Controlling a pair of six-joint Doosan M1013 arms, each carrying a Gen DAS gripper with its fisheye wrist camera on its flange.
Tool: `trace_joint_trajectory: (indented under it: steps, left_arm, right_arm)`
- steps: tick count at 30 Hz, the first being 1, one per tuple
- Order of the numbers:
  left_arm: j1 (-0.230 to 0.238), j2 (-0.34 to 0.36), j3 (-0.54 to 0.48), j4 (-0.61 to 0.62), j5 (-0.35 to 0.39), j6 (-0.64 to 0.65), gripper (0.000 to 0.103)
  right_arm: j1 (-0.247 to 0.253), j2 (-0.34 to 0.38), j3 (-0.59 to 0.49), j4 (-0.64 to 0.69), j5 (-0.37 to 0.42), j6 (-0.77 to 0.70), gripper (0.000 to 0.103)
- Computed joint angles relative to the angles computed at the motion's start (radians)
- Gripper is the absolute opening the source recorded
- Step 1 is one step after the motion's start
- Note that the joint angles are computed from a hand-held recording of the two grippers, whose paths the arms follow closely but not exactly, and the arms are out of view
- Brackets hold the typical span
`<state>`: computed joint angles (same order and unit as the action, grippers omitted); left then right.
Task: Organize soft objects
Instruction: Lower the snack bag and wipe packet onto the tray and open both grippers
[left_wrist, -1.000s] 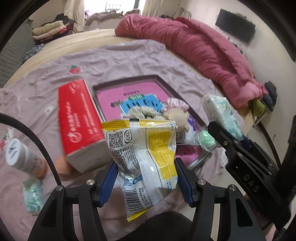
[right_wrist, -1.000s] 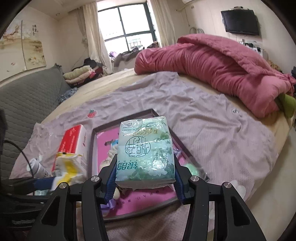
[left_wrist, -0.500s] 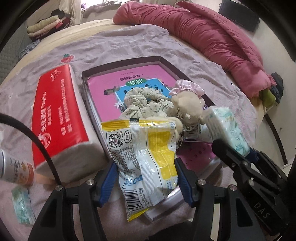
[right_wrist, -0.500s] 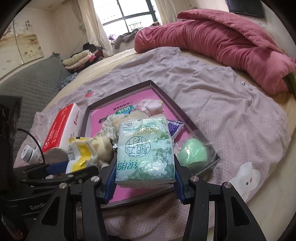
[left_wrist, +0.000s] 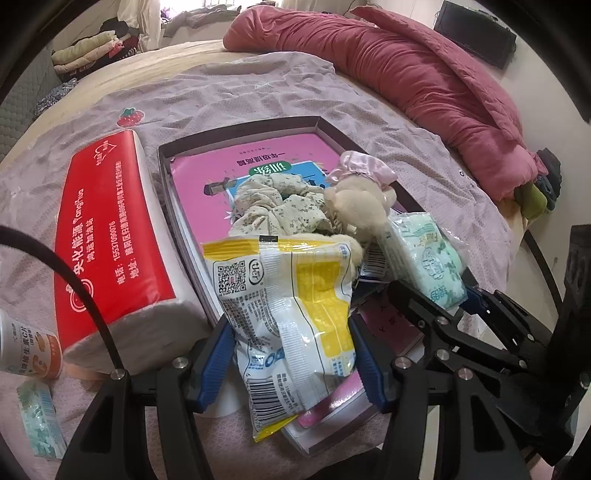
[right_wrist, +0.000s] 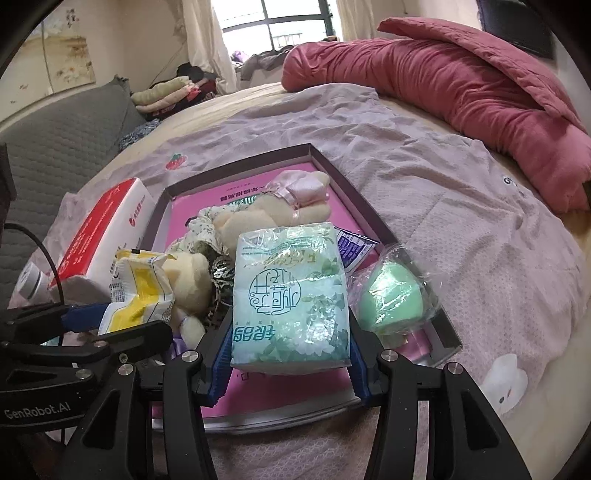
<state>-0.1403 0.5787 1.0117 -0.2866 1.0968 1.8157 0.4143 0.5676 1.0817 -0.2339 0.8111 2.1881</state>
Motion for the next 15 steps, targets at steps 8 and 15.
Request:
trace_joint_trajectory:
  steps: [8,15]
  left_arm:
    - [0.004,0.003,-0.004,-0.017,0.007,0.000,0.061]
    - [0.006,0.008,-0.012,-0.028,0.019,0.001,0.061]
  right_arm:
    - [0.001,-0.013,0.018,-0.015,-0.028,0.015,0.057]
    - [0.010,-0.038,0.048,-0.094,-0.070,0.081,0.061]
